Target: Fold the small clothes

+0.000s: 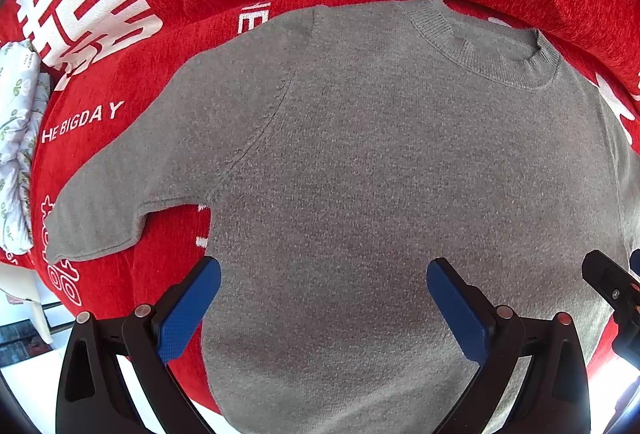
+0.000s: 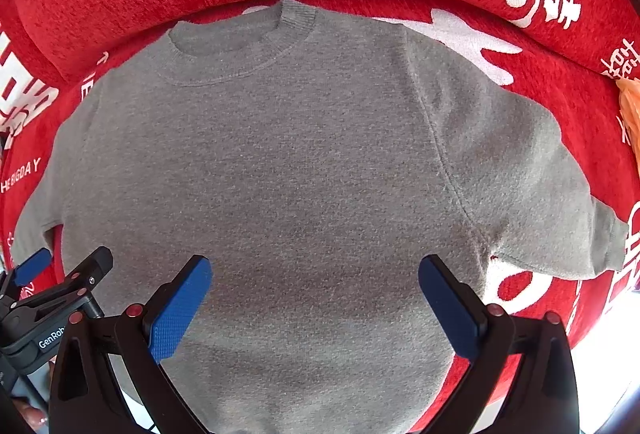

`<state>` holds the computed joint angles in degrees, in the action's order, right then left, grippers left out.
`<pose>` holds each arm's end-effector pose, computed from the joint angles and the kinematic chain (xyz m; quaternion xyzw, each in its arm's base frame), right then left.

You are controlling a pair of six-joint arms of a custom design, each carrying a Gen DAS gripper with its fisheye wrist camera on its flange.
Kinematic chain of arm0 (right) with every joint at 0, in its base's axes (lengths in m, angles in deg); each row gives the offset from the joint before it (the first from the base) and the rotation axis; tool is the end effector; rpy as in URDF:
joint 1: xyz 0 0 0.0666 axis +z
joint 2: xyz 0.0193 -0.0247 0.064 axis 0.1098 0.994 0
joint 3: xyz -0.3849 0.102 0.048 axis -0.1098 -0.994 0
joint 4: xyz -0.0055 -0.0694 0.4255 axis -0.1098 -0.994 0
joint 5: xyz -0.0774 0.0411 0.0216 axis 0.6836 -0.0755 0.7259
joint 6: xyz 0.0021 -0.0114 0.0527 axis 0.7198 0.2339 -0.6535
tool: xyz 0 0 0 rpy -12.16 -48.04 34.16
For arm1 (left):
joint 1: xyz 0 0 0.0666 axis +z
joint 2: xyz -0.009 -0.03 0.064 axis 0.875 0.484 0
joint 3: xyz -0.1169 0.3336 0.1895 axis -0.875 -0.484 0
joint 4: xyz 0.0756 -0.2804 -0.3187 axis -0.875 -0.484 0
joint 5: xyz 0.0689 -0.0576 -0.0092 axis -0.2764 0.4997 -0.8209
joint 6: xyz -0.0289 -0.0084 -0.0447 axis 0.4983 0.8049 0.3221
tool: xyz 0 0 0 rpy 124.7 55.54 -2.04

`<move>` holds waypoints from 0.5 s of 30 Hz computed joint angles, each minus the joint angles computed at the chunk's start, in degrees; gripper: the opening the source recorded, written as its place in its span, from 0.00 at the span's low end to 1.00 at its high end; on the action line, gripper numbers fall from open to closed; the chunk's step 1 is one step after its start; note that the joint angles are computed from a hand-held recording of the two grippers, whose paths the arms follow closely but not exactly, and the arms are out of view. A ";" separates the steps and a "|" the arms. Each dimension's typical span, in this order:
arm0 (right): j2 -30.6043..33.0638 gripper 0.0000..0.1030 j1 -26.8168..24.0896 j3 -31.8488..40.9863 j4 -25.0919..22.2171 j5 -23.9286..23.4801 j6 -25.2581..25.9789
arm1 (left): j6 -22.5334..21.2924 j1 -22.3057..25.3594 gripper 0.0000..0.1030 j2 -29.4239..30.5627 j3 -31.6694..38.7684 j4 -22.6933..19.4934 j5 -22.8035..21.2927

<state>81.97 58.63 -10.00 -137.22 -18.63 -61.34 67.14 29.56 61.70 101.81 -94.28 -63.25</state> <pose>0.2656 0.3436 0.4010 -0.3105 -0.9503 0.0203 0.0117 0.3828 -0.2294 0.3560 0.2039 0.9767 0.0594 0.0306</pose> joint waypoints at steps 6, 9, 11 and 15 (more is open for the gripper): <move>0.06 1.00 0.01 0.06 -0.01 -0.02 -0.01 | -0.07 0.09 1.00 -0.24 -0.12 -0.10 0.20; 0.05 1.00 0.01 0.04 0.02 0.04 0.06 | -0.01 0.16 1.00 -0.43 -0.32 -0.02 0.37; 0.26 1.00 0.05 0.20 0.04 0.01 0.06 | -0.01 0.18 1.00 -0.50 -0.45 0.08 0.43; 0.43 1.00 0.12 0.37 -0.01 -0.01 -0.13 | 0.04 0.38 1.00 -0.54 -0.56 0.10 0.59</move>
